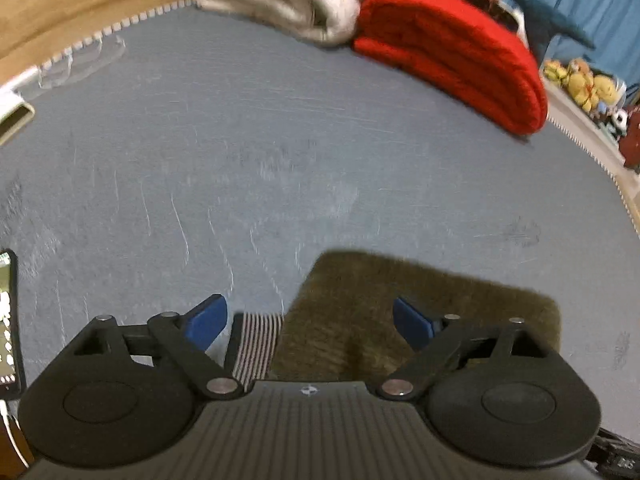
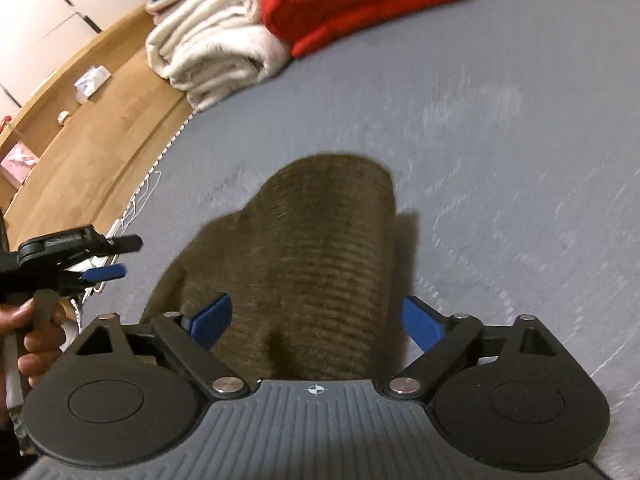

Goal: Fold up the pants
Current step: 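Fold the lifted edge over the bundle with the right gripper and release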

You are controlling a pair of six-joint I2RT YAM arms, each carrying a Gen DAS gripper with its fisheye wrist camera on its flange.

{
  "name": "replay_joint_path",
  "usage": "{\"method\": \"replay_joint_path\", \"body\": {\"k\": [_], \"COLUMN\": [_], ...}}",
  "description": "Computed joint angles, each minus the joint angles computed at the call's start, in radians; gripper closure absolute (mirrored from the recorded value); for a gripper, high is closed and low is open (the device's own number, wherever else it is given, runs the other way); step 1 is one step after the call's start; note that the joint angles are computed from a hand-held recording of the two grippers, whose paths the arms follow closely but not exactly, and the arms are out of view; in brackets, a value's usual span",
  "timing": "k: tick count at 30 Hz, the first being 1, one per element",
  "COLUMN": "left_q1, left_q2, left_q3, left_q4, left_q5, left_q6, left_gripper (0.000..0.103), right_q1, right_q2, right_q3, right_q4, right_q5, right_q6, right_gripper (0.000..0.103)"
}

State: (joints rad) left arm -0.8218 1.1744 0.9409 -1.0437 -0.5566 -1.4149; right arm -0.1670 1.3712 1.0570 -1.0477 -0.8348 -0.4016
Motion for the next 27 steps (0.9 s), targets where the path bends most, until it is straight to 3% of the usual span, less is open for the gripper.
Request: {"method": "replay_joint_path", "body": {"k": [6,10,12,15,17,18,20,22,23,27], "left_q1": [0.170,0.219,0.207,0.233,0.229,0.218,0.189,0.151,0.133,0.086], "left_q2": [-0.047,-0.048,-0.016,-0.021,0.009,0.017,0.027,0.055,0.068,0.112], "left_q3": [-0.160,-0.216,-0.212,-0.244,-0.240,-0.229,-0.205,-0.163,-0.144,-0.107], "left_q4": [0.209,0.274,0.273,0.310,0.337,0.331,0.331,0.318,0.320,0.468], "left_q5": [0.258,0.311,0.301,0.336,0.334,0.319,0.290,0.245,0.223,0.189], "left_q6": [0.133,0.232,0.227,0.207,0.205,0.207,0.206,0.209,0.211,0.228], "left_gripper": [0.007,0.001,0.001,0.000,0.002,0.004,0.019,0.026,0.035,0.049], "right_q1": [0.095,0.154,0.178,0.213,0.217,0.215,0.194,0.167,0.149,0.038], "right_q2": [0.046,0.079,0.076,0.040,0.022,0.014,-0.002,-0.029,-0.040,-0.038], "right_q3": [-0.036,-0.061,-0.086,-0.111,-0.122,-0.125,-0.121,-0.110,-0.099,-0.012], "right_q4": [0.075,0.105,0.140,0.194,0.222,0.231,0.214,0.192,0.179,0.103], "right_q5": [0.055,0.078,0.075,0.097,0.098,0.086,0.056,0.028,0.010,-0.064], "right_q6": [0.108,0.129,0.146,0.191,0.227,0.235,0.221,0.199,0.187,0.098], "right_gripper": [0.006,0.006,0.006,0.021,0.047,0.054,0.062,0.064,0.064,0.065]}}
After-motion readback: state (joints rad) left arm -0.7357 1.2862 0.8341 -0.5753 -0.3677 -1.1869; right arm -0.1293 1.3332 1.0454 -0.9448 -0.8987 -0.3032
